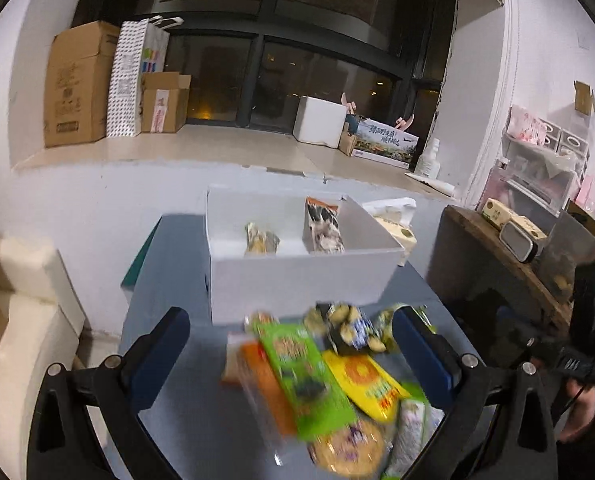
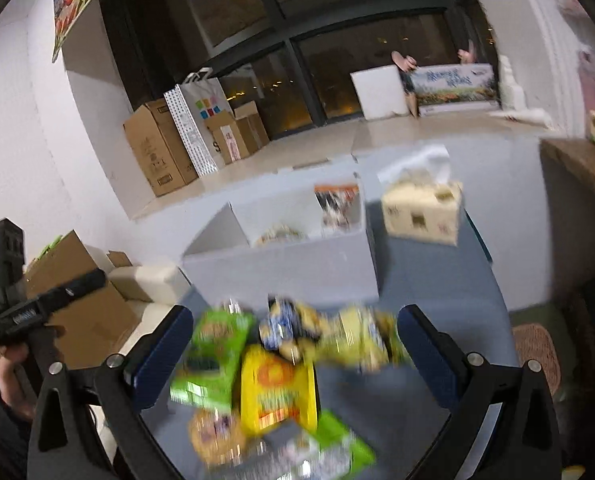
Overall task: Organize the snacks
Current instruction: 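Grasp the yellow chip bag with the right gripper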
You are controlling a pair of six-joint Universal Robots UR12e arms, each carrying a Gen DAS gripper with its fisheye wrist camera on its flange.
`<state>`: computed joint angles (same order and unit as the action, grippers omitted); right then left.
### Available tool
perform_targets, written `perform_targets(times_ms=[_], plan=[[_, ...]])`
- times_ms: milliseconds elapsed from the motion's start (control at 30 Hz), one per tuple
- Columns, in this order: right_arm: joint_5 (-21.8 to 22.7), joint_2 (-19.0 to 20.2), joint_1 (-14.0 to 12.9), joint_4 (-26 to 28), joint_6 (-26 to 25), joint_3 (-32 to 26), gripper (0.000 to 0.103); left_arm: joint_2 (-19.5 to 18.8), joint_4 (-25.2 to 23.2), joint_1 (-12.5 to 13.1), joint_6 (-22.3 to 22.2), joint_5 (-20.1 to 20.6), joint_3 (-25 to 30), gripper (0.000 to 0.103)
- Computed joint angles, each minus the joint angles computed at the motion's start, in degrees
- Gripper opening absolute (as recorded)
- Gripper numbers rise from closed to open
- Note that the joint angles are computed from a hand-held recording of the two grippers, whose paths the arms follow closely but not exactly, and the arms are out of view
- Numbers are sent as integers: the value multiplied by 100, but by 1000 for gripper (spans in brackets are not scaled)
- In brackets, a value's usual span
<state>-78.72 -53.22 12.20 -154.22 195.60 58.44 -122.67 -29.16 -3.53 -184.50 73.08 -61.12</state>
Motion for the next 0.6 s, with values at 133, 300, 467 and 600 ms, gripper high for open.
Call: perform_targets(times_ms=[133, 300, 467, 600], plan=[[-124, -121, 29, 40, -93, 361, 103, 245, 198, 5, -159, -166, -500, 103], [214, 45, -41, 389, 92, 166, 103, 404, 290, -34, -91, -101, -840, 103], [205, 442, -52, 869, 140, -437, 103, 401, 276, -39, -72, -106, -882, 103], [188, 875, -63, 1418, 73, -1185, 103, 375, 220, -26, -80, -132, -855, 103]])
